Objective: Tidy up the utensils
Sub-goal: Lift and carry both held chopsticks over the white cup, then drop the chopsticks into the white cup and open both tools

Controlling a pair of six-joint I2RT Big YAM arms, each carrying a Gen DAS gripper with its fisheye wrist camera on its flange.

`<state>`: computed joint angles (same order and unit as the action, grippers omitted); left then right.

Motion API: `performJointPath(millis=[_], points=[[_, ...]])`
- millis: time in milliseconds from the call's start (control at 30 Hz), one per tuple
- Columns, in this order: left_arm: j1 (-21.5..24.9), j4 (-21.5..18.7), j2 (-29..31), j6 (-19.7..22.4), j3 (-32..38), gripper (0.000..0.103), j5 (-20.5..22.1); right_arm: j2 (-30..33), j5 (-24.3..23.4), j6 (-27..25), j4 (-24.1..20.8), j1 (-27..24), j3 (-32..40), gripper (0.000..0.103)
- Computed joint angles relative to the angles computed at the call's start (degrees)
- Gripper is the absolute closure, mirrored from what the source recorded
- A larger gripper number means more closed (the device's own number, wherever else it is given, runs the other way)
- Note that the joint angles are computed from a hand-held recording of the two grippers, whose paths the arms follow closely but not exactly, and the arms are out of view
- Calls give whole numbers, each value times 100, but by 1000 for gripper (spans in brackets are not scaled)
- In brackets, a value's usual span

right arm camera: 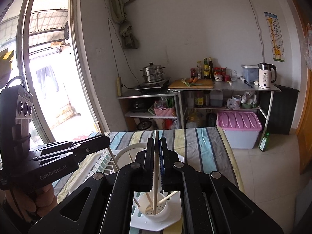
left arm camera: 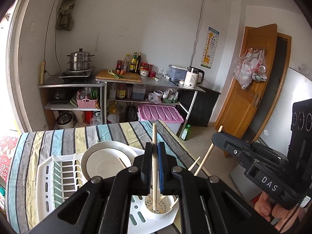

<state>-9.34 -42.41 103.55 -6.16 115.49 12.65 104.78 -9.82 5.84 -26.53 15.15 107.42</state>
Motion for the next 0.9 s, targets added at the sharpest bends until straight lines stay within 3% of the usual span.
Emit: performJointPath(millis=[900], points=[[30,-379,731,-82,349,97,-113,734,-104,60,-500,-123,556,98]])
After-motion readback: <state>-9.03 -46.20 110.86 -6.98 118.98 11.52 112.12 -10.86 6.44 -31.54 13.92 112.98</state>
